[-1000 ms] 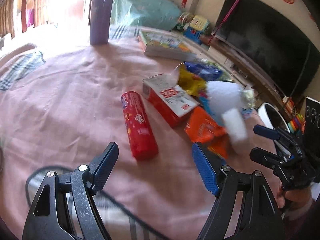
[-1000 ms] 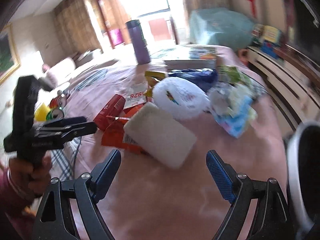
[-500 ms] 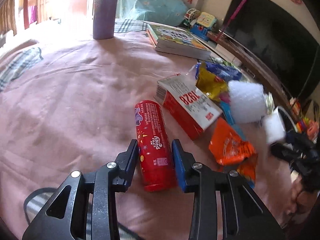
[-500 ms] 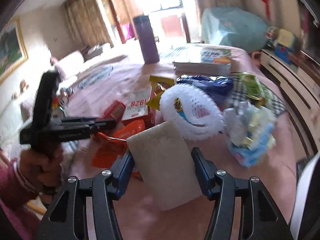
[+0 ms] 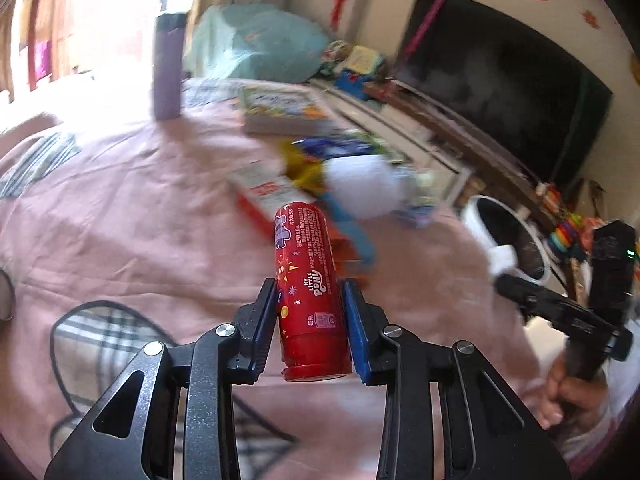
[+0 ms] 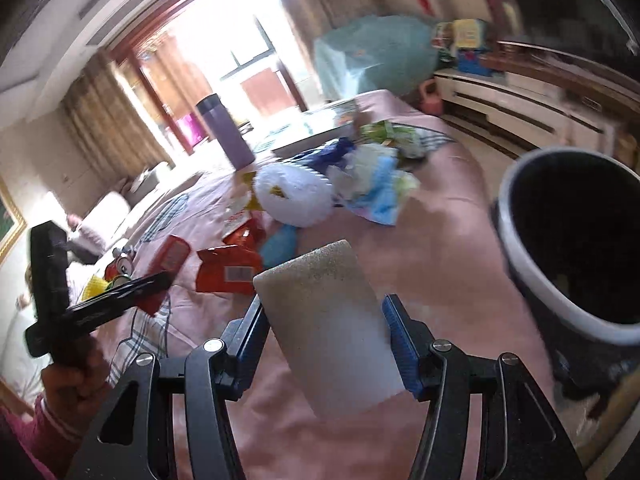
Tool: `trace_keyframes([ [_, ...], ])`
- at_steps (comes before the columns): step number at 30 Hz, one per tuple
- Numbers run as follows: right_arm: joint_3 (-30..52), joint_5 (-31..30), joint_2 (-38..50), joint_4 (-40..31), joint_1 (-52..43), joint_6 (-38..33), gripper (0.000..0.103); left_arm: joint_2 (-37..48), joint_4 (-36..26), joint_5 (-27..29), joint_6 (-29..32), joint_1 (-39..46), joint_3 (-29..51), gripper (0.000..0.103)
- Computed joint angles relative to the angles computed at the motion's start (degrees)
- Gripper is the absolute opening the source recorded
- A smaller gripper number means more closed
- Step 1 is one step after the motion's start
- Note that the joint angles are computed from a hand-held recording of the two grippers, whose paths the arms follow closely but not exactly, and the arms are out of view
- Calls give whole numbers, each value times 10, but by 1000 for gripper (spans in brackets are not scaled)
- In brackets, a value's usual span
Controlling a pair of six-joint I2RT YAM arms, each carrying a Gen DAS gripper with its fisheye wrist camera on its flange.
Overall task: Collect trash
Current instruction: 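Carry the red can and white sponge over the bin and release both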
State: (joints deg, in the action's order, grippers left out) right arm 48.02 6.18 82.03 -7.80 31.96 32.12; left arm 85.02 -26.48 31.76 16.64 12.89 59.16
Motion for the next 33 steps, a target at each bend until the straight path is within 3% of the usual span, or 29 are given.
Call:
trace_keyframes([
  [6, -51, 29, -94, -30, -23, 28, 58, -44, -1, -9, -14, -92, -21, 31],
  [15, -91, 43, -198, -78, -95, 36, 58, -29, 26, -38, -47, -215, -13, 31],
  [33, -43, -23, -164, -101, -279, -39, 59, 99, 39, -85, -98, -367, 126, 31],
])
